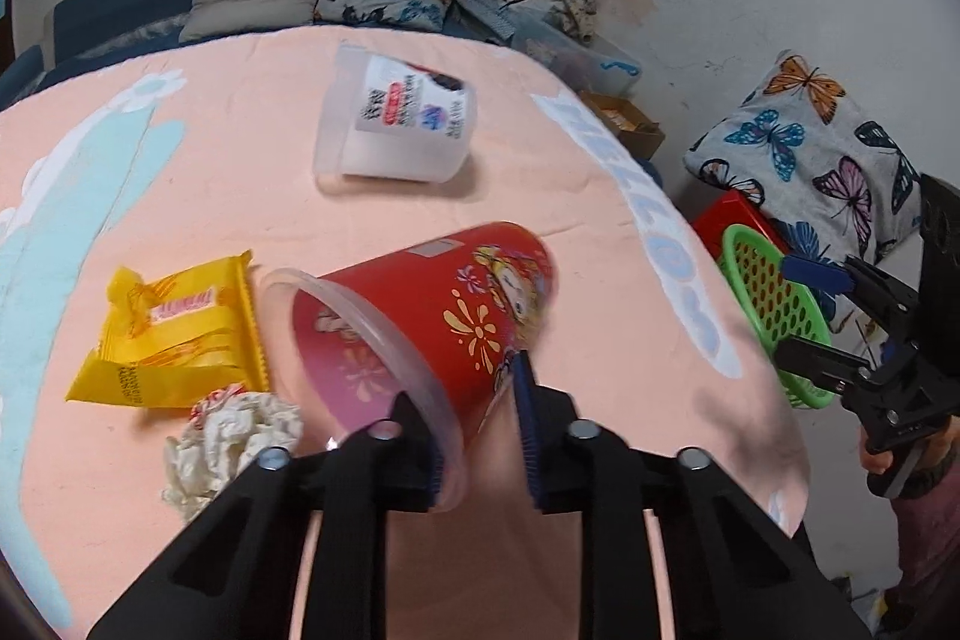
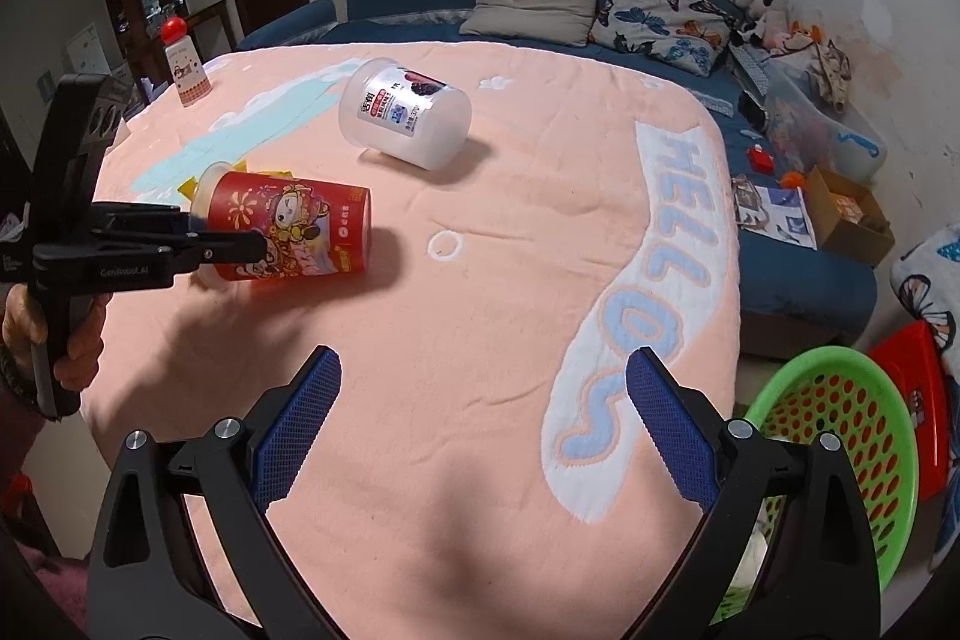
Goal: Collect trash
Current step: 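Return the left gripper to the table and grasp the red cartoon paper cup, then grasp the white yogurt tub with the right gripper while the left holds the red cup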
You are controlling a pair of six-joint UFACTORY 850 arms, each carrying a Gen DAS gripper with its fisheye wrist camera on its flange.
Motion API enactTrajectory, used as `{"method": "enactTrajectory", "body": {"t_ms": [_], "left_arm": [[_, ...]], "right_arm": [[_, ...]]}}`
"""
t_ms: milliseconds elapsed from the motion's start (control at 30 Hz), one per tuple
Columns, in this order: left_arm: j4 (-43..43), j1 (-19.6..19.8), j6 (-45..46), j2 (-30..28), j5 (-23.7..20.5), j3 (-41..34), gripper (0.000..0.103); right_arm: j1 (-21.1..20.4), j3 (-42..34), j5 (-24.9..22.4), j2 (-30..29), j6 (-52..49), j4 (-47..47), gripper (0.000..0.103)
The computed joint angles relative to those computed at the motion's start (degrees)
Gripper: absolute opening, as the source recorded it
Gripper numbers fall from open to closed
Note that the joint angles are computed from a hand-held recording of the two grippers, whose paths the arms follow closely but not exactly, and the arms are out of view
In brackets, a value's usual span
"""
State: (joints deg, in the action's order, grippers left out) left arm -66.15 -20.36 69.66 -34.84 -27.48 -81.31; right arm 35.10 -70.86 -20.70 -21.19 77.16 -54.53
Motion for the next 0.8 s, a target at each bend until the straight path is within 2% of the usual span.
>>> {"method": "enactTrajectory", "body": {"t_ms": [33,100,400,533,600,800], "left_arm": [[-0.7,-0.2,0.8,0.3,0.2,0.4,0.005],[-2.2,-0.6,3.4,1.3,2.1,1.6,0.005],[-8.9,1.1,10.6,6.2,3.0,5.4,0.005],[-13.0,2.4,14.6,9.2,3.4,7.4,0.005],[-14.6,3.1,15.9,10.4,3.5,8.1,0.005],[-17.8,4.9,19.0,12.8,4.5,9.4,0.005]], "right_arm": [[-0.1,-0.3,0.1,-0.2,-0.8,0.5,0.095],[-0.5,-1.2,0.3,-0.8,-3.1,2.2,0.095],[-2.8,-6.7,2.8,-4.2,-18.2,13.6,0.095],[-4.1,-11.9,3.4,-7.3,-31.2,23.6,0.095],[-4.8,-15.5,3.3,-9.5,-41.2,31.4,0.095],[-5.7,-29.5,-2.1,-18.3,-61.7,43.1,0.095]]}}
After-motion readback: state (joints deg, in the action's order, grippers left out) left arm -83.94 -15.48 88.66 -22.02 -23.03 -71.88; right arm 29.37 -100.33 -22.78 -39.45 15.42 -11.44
